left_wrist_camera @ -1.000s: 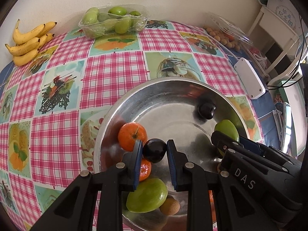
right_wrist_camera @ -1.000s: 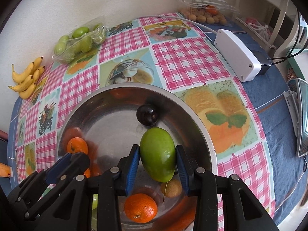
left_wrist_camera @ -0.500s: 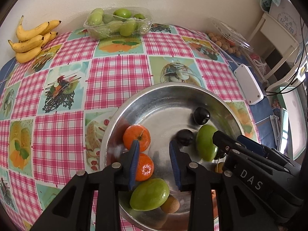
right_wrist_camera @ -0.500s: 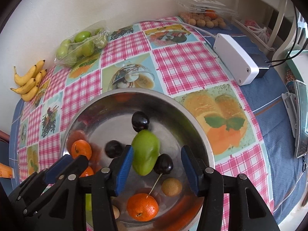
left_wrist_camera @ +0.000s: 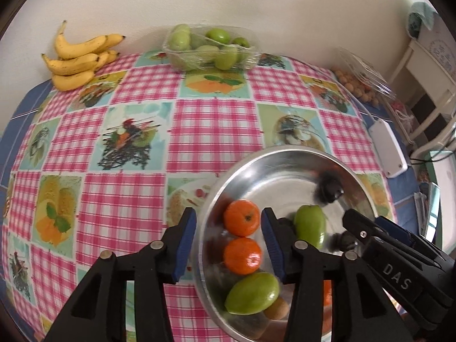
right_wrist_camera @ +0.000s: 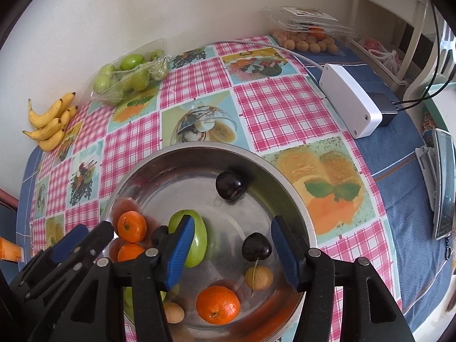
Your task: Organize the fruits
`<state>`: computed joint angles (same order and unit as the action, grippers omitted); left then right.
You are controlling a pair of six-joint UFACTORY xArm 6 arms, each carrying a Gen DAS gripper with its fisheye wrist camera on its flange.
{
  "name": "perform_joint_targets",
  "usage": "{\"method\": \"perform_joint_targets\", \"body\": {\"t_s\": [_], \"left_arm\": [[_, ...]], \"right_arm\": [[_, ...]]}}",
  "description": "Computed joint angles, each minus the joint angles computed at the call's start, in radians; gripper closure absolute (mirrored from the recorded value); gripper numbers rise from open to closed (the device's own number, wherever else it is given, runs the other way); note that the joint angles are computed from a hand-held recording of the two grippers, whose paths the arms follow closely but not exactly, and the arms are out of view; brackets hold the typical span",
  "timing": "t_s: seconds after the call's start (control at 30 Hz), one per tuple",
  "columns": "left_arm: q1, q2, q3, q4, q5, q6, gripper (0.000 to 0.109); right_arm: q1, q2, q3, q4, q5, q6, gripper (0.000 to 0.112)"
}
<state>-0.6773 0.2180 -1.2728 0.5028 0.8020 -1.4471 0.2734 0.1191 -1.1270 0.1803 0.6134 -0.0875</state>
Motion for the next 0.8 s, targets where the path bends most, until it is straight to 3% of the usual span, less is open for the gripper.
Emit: {"method": "perform_joint_targets", "body": {"t_s": [0.03,0.1,0.17,0.27,0.43,0.67,0.8], "left_arm": [[0.002,-0.004,0.005,0.001,0.006,-0.006,0.052],[0.003,-0.010,0.011,0.001,0.031,-0.011,0.050],[0.004,-0.012,0.012,0.007,0.058,-0.025,0.049],[0.004,-0.018,0.021,0.014,0.094,-0.057,0.031],[0.008,-0.029,0.044,0.013,0.127,-0.097,0.029],[0.016,-0.039,0.067,0.014,0.137,-0.127,0.024],[0.020,-0.045,0.081,0.019,0.140,-0.143,0.012]], "right_arm": [[0.001,0.000,0.002,-0.009,-0.004,0.005,0.036],[0.002,0.000,0.004,-0.031,-0.013,0.021,0.029],[0.001,0.003,0.003,-0.033,-0.013,0.023,0.026],[0.002,0.006,0.003,-0.044,-0.015,0.025,0.017],[0.007,0.006,0.006,-0.036,-0.022,0.014,0.009],[0.011,0.011,0.008,-0.054,-0.033,0.015,0.009],[0.013,0.007,0.016,-0.051,-0.051,0.003,0.009]]}}
